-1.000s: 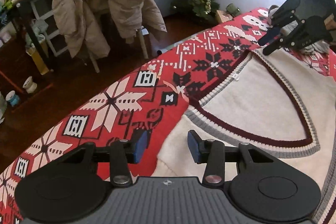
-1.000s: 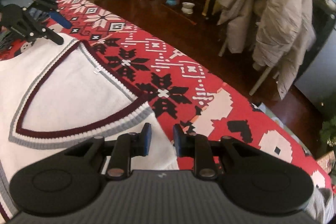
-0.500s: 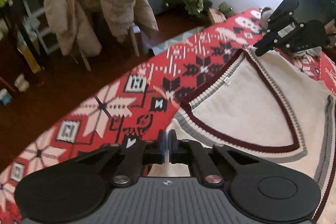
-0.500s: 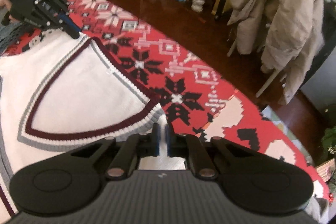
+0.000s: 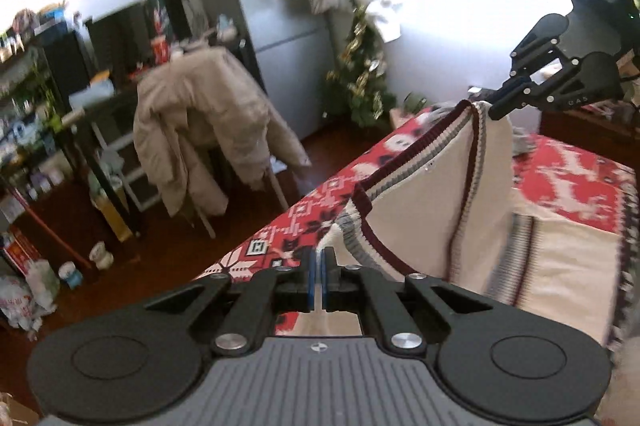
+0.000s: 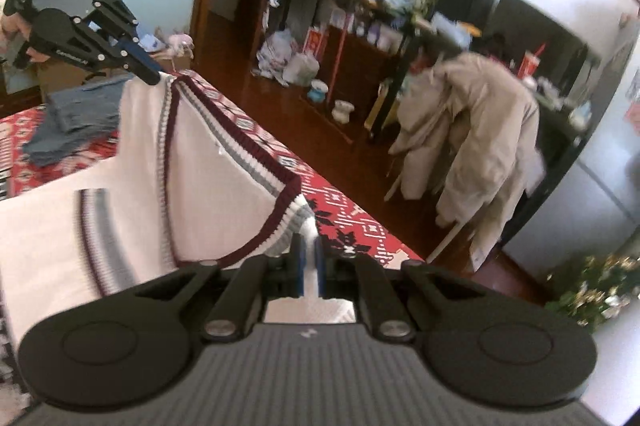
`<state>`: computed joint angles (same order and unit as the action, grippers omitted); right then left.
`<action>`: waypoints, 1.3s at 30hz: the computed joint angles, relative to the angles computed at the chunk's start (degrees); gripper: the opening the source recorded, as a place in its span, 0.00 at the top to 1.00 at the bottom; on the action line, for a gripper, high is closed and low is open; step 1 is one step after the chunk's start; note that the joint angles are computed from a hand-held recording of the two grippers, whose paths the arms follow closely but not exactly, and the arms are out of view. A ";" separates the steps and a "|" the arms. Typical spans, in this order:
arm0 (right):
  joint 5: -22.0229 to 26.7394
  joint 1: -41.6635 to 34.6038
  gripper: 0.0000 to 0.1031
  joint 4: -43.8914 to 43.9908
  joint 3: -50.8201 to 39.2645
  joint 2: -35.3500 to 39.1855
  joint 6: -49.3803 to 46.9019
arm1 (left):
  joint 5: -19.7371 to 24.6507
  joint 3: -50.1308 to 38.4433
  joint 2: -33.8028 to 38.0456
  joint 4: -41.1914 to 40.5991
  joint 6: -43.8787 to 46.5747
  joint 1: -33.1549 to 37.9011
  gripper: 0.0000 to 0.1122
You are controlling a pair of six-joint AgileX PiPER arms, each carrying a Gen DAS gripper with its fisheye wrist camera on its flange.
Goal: Fold clothes
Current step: 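Lift the collar edge with both grippers and carry it over toward the striped hem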
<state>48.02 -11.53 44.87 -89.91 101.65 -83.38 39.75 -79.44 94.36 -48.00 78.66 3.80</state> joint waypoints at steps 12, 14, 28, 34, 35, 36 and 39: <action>-2.68 -5.43 0.94 6.01 49.32 -40.35 -17.53 | -7.34 41.89 -28.78 -6.60 18.89 -2.12 0.97; -4.50 -5.57 0.94 6.73 55.94 -43.17 -19.37 | -10.54 47.15 -29.79 -7.51 20.46 -3.79 0.97; -5.57 -16.82 0.92 17.42 69.49 -38.13 -31.08 | -9.39 52.38 -24.67 -11.04 13.59 6.47 0.91; 0.85 -23.09 0.85 17.22 61.20 -33.03 -22.33 | -2.91 44.76 -19.45 -14.63 5.35 12.92 0.80; 1.33 -23.82 0.79 18.15 59.51 -31.43 -20.41 | -3.17 43.34 -17.84 -15.66 4.15 13.03 0.79; 1.82 -24.49 0.78 19.26 57.75 -29.68 -18.53 | -3.82 41.80 -16.05 -16.63 2.89 12.86 0.78; 1.01 -24.09 0.74 22.99 52.69 -23.73 -13.58 | -5.50 37.09 -10.63 -17.84 -1.29 11.86 0.74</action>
<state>49.03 -35.62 67.86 -37.22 77.91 -96.97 34.24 -42.36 83.72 -65.84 77.37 15.66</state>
